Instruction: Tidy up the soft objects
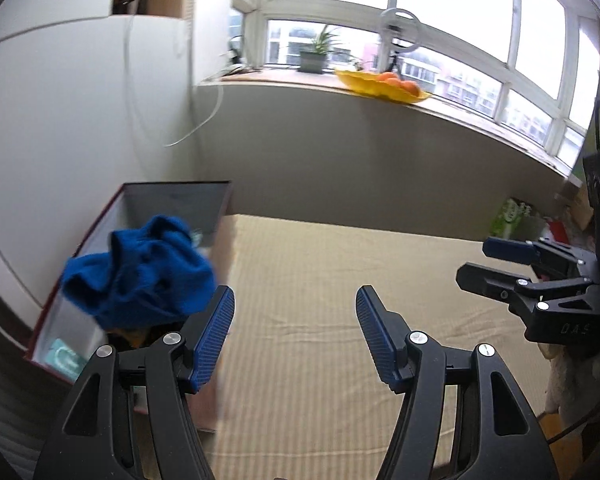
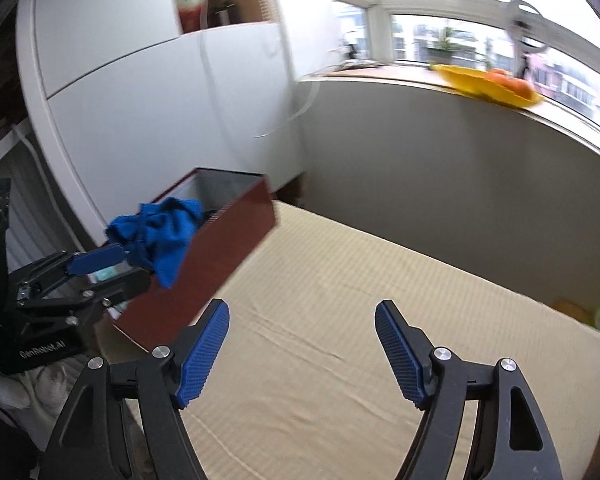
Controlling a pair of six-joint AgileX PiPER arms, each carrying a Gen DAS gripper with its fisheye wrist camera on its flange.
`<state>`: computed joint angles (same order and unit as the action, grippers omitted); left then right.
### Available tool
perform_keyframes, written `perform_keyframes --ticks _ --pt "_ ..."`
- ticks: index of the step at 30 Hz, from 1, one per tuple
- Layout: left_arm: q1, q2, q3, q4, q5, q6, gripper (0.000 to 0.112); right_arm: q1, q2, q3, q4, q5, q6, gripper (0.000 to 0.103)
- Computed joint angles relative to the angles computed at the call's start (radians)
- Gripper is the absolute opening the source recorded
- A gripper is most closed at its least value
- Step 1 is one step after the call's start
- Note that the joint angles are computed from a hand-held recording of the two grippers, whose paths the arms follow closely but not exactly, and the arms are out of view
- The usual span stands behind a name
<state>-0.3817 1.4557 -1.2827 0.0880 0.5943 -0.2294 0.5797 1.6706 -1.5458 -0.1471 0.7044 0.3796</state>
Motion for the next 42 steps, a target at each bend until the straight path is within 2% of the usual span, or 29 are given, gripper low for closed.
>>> perform_keyframes --ticks 9,16,21,23,25,34,37,42 --pt "-0.126 0.043 -0.035 0.072 -0.032 -0.081 0.063 -0.026 -0.19 0.24 -0.198 -0.047 0.241 0.074" --pt "-0.184 0.052 -0.045 0.088 -0.057 -0.126 0.063 -0.01 -0.302 0.359 -0.361 -0.031 0.426 0.075" --pt "-0.234 0.054 -0.049 0.168 -0.059 -0.186 0.063 0.029 -0.358 0.425 -0.496 0.012 0.575 0.076" --pt "-0.244 0.056 -0.055 0.173 -0.06 -0.186 0.065 0.03 -0.372 0.436 -0.51 0.018 0.592 0.076" --pt "-0.252 0.058 -0.062 0.173 -0.063 -0.189 0.073 0.029 -0.386 0.445 -0.517 0.026 0.606 0.077" --pt "-0.277 0.049 -0.064 0.22 -0.071 -0.233 0.074 0.045 -0.406 0.454 -0.552 0.038 0.637 0.077" --pt "-0.282 0.042 -0.053 0.24 -0.076 -0.258 0.08 0.05 -0.405 0.459 -0.557 0.035 0.646 0.077" --pt "-0.278 0.041 -0.047 0.247 -0.078 -0.275 0.08 0.073 -0.397 0.463 -0.603 0.053 0.687 0.079"
